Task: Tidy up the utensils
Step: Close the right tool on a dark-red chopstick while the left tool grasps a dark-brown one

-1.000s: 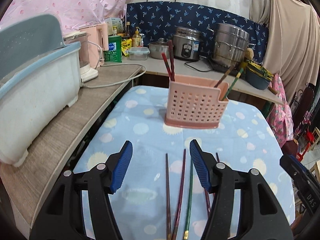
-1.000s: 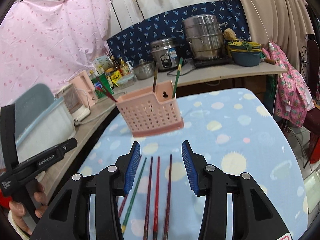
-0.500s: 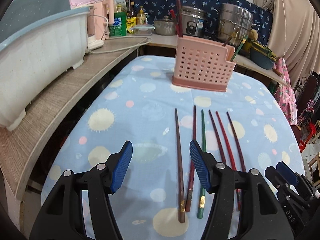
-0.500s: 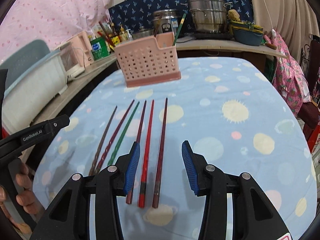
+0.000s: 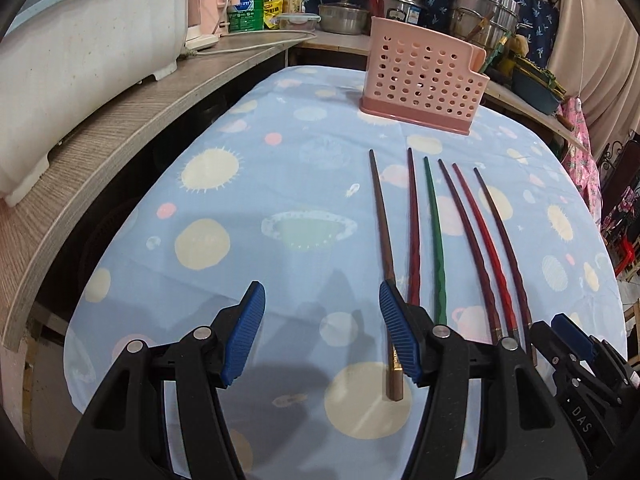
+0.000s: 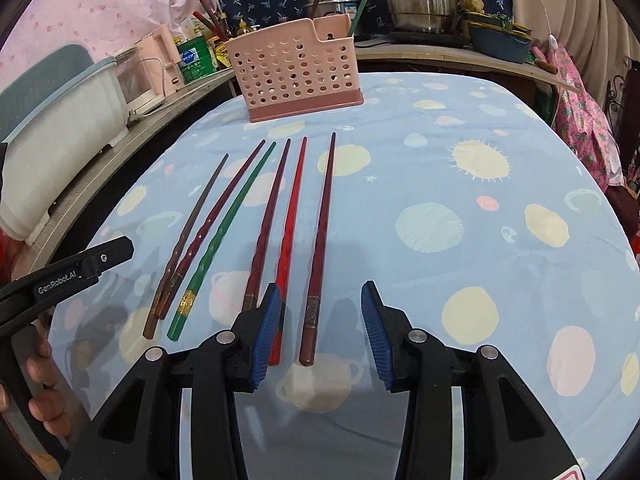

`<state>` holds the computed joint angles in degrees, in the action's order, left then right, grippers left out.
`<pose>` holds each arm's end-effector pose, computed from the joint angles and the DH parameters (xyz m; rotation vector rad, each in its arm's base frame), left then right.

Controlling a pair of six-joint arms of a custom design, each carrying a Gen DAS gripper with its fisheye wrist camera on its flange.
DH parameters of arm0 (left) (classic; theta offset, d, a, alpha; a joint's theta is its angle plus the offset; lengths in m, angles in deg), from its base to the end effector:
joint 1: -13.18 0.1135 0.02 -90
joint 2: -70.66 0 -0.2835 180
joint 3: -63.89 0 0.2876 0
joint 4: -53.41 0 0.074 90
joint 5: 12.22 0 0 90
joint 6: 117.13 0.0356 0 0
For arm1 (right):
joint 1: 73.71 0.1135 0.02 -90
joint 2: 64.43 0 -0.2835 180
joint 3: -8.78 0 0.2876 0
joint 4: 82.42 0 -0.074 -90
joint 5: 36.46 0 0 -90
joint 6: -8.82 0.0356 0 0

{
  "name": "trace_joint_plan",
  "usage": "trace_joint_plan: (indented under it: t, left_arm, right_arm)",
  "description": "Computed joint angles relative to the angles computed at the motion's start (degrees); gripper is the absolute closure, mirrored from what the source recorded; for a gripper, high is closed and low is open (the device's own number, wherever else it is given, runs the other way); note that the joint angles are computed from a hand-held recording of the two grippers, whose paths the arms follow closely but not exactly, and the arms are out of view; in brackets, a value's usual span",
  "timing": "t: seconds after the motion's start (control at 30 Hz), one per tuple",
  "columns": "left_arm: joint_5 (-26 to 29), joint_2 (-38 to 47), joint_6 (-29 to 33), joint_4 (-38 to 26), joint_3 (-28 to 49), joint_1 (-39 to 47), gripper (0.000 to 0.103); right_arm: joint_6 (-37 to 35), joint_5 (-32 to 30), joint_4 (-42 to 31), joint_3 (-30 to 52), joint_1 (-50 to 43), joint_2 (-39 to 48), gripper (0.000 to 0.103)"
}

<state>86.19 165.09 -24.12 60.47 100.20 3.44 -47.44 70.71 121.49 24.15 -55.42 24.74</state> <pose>0.2578 -0.0495 0.0670 0.3370 2.4396 -0.2318 0.1606 0.0420 0.0382 0.4513 2.3480 0.0584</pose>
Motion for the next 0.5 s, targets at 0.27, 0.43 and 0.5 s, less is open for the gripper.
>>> trace_joint_plan:
  t: [0.27, 0.43, 0.5]
  left_arm:
    - [0.43, 1.1, -0.23, -0.19, 0.21, 0.11, 0.046]
    - [0.01, 1.41, -0.54, 0.09, 0.15, -1.36, 0.045]
    - [-0.49, 1.85, -0.72, 0.37, 0.21, -2.21, 0.045]
  right_arm:
    - [0.49, 0.19, 0.95, 0.98, 0.78, 3.7, 0.083]
    - [0.44, 0.1, 1.47, 0.55, 0.21, 3.84, 0.09]
    - [0.34, -0.29, 1.98, 0.26, -0.35, 3.9, 0.094]
